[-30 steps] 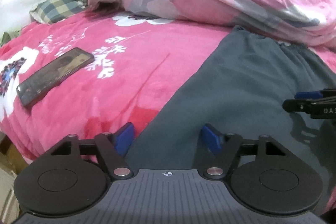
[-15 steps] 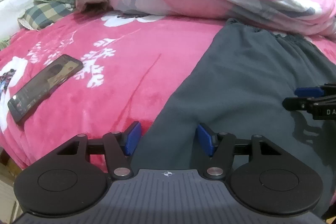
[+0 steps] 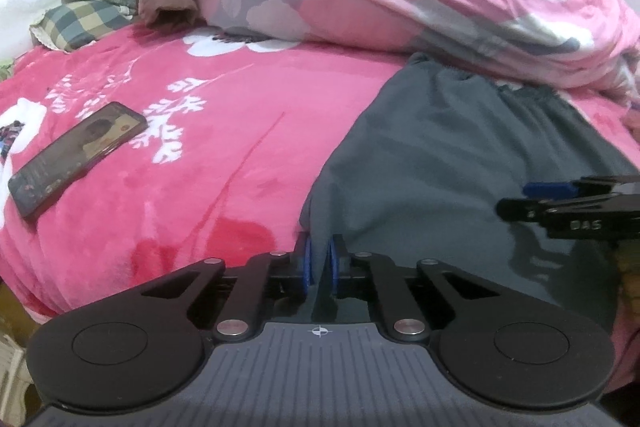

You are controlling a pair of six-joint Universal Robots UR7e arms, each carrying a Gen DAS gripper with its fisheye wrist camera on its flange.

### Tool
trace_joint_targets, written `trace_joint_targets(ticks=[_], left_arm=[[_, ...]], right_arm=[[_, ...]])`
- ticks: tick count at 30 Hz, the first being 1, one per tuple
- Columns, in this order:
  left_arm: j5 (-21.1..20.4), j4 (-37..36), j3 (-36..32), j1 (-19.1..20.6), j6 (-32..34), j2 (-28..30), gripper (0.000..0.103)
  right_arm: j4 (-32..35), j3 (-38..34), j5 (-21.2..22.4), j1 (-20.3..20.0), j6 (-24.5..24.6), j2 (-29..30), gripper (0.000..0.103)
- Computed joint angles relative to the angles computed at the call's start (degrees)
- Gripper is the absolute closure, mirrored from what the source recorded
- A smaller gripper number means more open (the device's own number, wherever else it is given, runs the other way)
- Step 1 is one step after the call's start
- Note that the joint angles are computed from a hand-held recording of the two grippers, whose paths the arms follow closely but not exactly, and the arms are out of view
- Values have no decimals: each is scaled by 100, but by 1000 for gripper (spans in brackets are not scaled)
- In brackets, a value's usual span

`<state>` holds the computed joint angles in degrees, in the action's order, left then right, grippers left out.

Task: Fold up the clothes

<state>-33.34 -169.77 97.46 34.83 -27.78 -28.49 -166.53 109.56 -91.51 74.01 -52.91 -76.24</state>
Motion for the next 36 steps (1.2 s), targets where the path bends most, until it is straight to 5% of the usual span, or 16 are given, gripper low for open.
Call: trace_joint_targets(ticks=[11,15,25,36], left_arm=[[-918,-787,-148,-56,616,322,100],[-1097,-852,-187,-40,719,403,100],[-1442,-1244,-30,-32,845,342,100],[-2036,-1811,345,74,502,48,100]], right_arm=[[32,-28,-32,16,35,1,40],[256,-103,161,-15,442,-83,40],[2916,-782,1970,-393,1496,-304,40],[4331,-1335,2260,-415,2342,186,46]])
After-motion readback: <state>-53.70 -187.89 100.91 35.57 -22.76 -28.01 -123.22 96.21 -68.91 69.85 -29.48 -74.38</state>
